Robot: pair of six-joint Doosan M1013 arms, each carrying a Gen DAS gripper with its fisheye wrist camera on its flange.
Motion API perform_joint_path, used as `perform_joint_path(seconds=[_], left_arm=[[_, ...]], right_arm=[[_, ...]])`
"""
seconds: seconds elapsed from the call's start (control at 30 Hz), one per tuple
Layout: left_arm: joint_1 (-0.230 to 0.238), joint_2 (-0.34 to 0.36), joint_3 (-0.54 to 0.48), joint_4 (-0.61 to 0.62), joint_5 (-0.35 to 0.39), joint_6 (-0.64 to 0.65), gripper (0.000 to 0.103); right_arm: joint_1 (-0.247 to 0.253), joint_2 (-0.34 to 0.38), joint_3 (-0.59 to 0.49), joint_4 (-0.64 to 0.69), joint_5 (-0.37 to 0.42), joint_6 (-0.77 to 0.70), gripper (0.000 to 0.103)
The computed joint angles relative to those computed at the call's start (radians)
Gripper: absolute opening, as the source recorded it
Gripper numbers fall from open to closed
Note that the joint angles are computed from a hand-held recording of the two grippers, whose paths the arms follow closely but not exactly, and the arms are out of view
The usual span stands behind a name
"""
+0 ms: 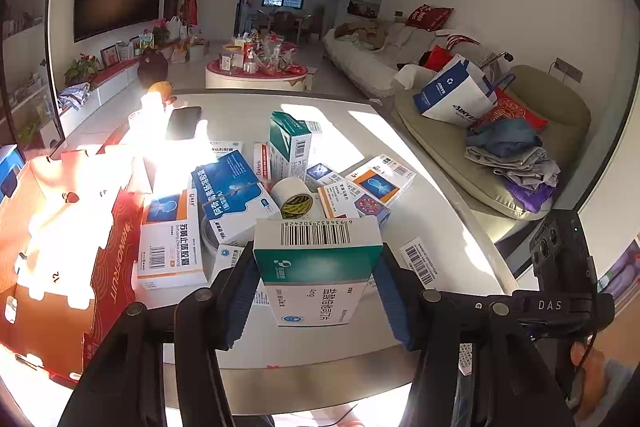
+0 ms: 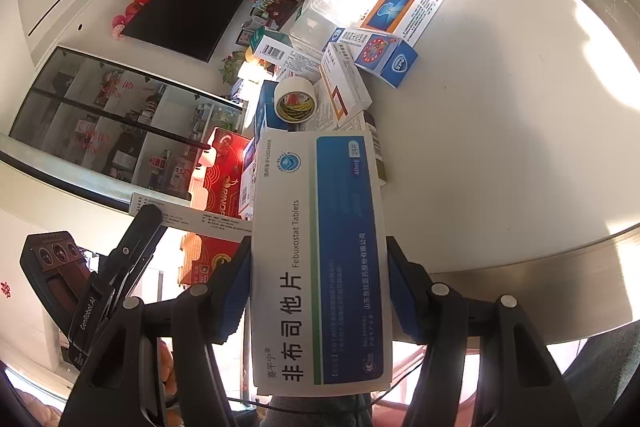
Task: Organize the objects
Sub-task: 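Lift the Febuxostat box with the right gripper while the left lifts the green-topped box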
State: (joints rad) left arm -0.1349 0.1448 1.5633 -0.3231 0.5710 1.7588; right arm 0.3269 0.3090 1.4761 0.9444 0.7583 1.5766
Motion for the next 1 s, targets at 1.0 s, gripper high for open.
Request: perform_joint_path(seconds=[1.0], left_arm=[[-0.034, 0.007, -0.007, 0.265, 0.020, -0.197, 0.061]], right_arm=[[0.002, -0.001, 0.007, 0.006, -0.001, 0.002, 0.061]])
